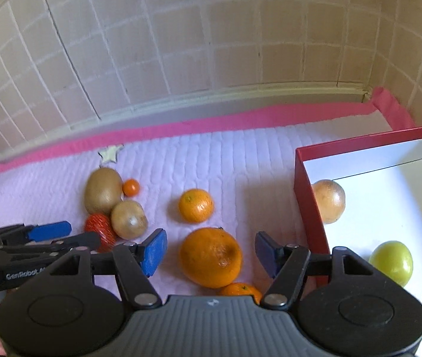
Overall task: Organize fruits
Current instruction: 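Grasp the strawberry with the left tool while the right tool grasps a large orange, then carry strawberry and orange into the red box and open both tools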
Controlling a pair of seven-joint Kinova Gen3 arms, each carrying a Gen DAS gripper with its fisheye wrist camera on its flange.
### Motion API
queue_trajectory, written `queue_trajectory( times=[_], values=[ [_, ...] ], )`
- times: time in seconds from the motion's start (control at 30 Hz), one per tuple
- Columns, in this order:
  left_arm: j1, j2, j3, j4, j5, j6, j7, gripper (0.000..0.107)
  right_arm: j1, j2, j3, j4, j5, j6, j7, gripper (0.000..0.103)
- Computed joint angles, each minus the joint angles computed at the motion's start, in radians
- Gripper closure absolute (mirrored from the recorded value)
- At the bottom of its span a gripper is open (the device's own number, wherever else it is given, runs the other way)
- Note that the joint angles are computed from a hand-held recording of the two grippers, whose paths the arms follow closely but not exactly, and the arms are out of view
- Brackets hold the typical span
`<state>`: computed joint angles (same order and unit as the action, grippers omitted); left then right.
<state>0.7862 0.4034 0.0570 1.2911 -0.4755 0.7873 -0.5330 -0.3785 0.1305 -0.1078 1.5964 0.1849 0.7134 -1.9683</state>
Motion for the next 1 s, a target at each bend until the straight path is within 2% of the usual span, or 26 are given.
queue_trajectory(
  times=[0.23,0.3,0.37,0.4,0.43,0.6,0.7,0.83,1.0],
  values=[
    [-0.011,0.028,-0.005,0.002,0.016,-0.037,-0.016,0.028,-0.006,0.064,0.002,-0.039,-0.012,0.044,0.041,0.032],
    [0.001,0.034,-0.013,-0.002,0.005,-0.036,-0.017,0.041,-0.017,0.088,0.01,-0.057,-0.001,0.059,0.034,0.032],
    [0.003,0.04,-0.013,-0.01,0.007,-0.026,-0.026,0.044,-0.013,0.106,0.011,-0.07,-0.018,0.071,0.045,0.033],
    [0.008,0.037,-0.017,-0.003,0.003,-0.036,-0.02,0.051,-0.006,0.11,0.01,-0.07,-0.034,0.067,0.054,0.038],
    [0.005,0.034,-0.014,0.004,0.003,-0.049,-0.02,0.051,0.003,0.112,0.008,-0.071,-0.056,0.065,0.065,0.043],
    [0.025,0.029,-0.024,0.002,-0.015,-0.036,-0.016,0.052,0.002,0.108,0.015,-0.068,-0.068,0.059,0.075,0.044],
    [0.034,0.01,-0.026,0.017,-0.031,-0.045,-0.003,0.052,0.0,0.096,0.016,-0.056,-0.069,0.046,0.068,0.044],
    [0.054,-0.032,-0.026,0.04,-0.08,-0.082,0.029,0.052,0.044,0.046,0.002,-0.033,-0.153,0.008,0.116,0.045],
    [0.064,-0.038,-0.006,-0.046,-0.15,-0.101,-0.038,0.052,0.075,-0.066,0.014,0.008,-0.17,-0.069,0.101,0.045]
  ],
)
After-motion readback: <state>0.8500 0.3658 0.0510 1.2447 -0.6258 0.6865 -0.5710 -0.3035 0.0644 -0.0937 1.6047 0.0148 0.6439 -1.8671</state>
